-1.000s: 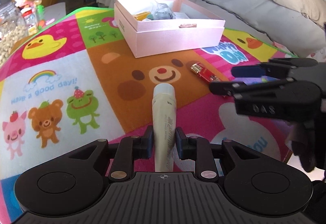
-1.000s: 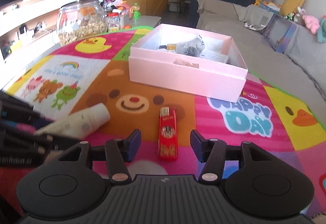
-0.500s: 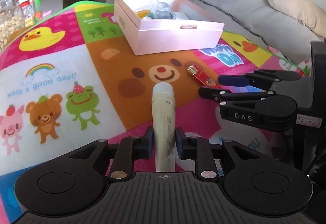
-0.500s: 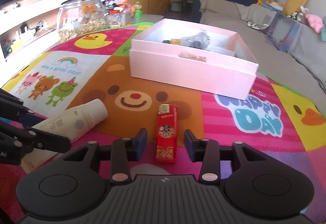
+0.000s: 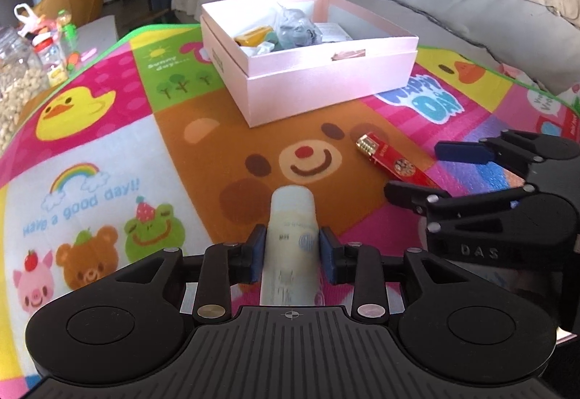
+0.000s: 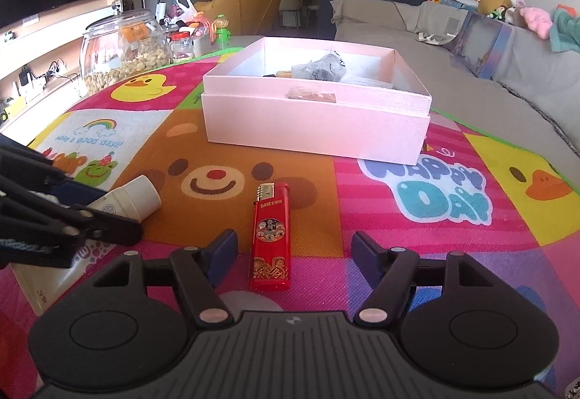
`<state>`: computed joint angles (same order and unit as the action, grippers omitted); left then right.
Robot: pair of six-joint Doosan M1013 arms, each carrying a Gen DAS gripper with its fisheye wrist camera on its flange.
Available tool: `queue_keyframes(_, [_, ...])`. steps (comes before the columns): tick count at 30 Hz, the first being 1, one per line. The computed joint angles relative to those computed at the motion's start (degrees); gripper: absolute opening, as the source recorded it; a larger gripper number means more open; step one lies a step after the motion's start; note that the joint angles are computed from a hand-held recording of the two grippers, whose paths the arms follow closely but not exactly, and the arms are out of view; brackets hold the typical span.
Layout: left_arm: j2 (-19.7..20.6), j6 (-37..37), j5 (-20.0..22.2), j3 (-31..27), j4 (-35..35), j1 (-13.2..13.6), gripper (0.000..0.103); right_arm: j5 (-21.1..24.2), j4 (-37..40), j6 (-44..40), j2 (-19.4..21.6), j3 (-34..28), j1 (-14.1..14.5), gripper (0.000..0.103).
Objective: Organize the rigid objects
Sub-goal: 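Carry the cream tube toward the pink box with the left gripper while the right gripper carries the lighter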
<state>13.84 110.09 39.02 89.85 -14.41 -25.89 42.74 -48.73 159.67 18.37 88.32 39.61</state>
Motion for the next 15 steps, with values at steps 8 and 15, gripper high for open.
queue_keyframes(8, [-0.4,3.4,-2.0,1.3,-5.0,1.0,0.035,-1.6,4.7,-7.8,0.6,-1.9,-0.6,0.036])
queue_keyframes(15, [-3.9,13.5,-7.3,7.3,-14.1,2.0,0.034,-2.8,15.3,-14.8,-1.1,-1.8,-1.4,0.023])
